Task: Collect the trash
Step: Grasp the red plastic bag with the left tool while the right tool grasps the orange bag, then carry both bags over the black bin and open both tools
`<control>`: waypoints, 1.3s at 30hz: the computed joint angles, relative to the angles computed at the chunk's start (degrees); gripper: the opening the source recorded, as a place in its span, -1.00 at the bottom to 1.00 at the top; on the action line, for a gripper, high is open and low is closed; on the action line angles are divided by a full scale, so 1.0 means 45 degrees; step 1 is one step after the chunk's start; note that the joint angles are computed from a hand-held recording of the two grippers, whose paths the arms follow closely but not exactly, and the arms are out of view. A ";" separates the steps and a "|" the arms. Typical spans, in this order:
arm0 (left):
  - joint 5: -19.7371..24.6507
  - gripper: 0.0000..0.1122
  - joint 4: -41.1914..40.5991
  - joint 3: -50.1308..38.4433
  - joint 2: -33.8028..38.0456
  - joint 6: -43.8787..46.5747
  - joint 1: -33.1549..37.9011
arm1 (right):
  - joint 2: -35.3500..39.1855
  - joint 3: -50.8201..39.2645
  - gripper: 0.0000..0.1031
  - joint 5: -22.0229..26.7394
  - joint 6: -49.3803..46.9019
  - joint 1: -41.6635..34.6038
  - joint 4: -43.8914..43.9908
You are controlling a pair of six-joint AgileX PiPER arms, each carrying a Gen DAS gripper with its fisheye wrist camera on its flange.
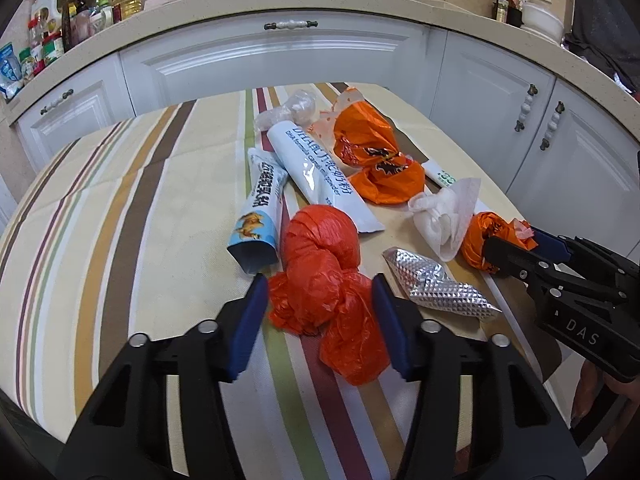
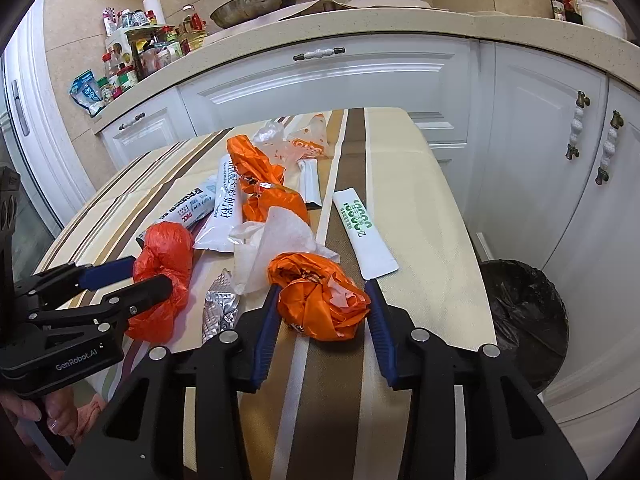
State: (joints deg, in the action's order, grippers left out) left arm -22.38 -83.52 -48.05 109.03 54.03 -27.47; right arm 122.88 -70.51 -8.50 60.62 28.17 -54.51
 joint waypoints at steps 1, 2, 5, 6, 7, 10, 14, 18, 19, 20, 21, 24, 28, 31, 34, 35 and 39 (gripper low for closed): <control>0.0032 -0.24 0.0082 0.0022 -0.0005 -0.0095 -0.0004 | -0.0006 0.0001 -0.19 -0.0047 0.0018 -0.0016 -0.0022; 0.0013 -0.27 0.0192 0.0074 -0.0025 -0.0242 -0.0016 | -0.0021 0.0031 -0.20 -0.0061 -0.0162 -0.0014 0.0151; 0.0163 -0.43 0.1105 0.0321 -0.0162 -0.1206 0.0048 | -0.0165 0.0289 -0.22 -0.0077 -0.2383 0.0055 0.2368; 0.0139 -0.48 0.1247 0.0374 -0.0205 -0.1395 0.0040 | -0.0203 0.0355 -0.22 -0.0100 -0.2865 0.0063 0.2845; 0.0135 -0.49 0.1601 0.0482 -0.0268 -0.1766 0.0047 | -0.0261 0.0442 -0.22 -0.0126 -0.3463 0.0078 0.3442; 0.0001 -0.54 0.1429 0.0534 -0.0376 -0.1580 -0.0042 | -0.0412 0.0591 -0.22 -0.0123 -0.4836 0.0098 0.4788; -0.0251 -0.58 0.1743 0.0822 -0.0764 -0.1950 -0.0272 | -0.0631 0.0795 -0.22 -0.0210 -0.5897 0.0077 0.5874; -0.0881 -0.60 0.1250 0.0914 -0.1171 -0.1366 -0.0666 | -0.0854 0.1013 -0.22 -0.0291 -0.7128 0.0026 0.7097; -0.0951 -0.60 0.1219 0.0945 -0.1272 -0.1313 -0.0722 | -0.0915 0.1065 -0.22 -0.0317 -0.7456 0.0003 0.7428; -0.0952 -0.60 0.1158 0.0929 -0.1363 -0.1203 -0.0735 | -0.1001 0.1149 -0.22 -0.0353 -0.7991 -0.0012 0.7966; -0.0959 -0.60 0.1051 0.0891 -0.1462 -0.1057 -0.0751 | -0.1101 0.1297 -0.22 -0.0444 -0.8663 -0.0012 0.8649; -0.1023 -0.60 0.0887 0.0716 -0.1607 -0.0729 -0.0784 | -0.1428 0.1581 -0.22 -0.0647 -1.0472 -0.0108 1.0501; -0.1017 -0.60 0.0736 0.0104 -0.1563 -0.0133 -0.0924 | -0.1831 0.2020 -0.22 -0.1018 -1.2634 -0.0423 1.2770; -0.0796 -0.60 0.0424 -0.0706 -0.1291 0.0588 -0.0990 | -0.2102 0.2320 -0.22 -0.1285 -1.4152 -0.0813 1.4369; -0.0607 -0.60 0.0018 -0.1774 -0.0756 0.1276 -0.1141 | -0.2260 0.2432 -0.22 -0.1450 -1.5498 -0.1251 1.5851; -0.0585 -0.60 -0.0122 -0.2121 -0.0554 0.1517 -0.1196 | -0.2295 0.2460 -0.22 -0.1495 -1.5873 -0.1390 1.6275; -0.0352 -0.60 -0.1470 -0.4141 0.0595 0.3483 -0.1473 | -0.2315 0.2512 -0.22 -0.2026 -1.8607 -0.1820 1.9034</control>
State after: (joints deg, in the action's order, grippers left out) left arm -23.96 -90.13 -66.68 111.71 69.71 -34.09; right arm 112.47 -59.21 -17.62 -23.11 19.98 31.15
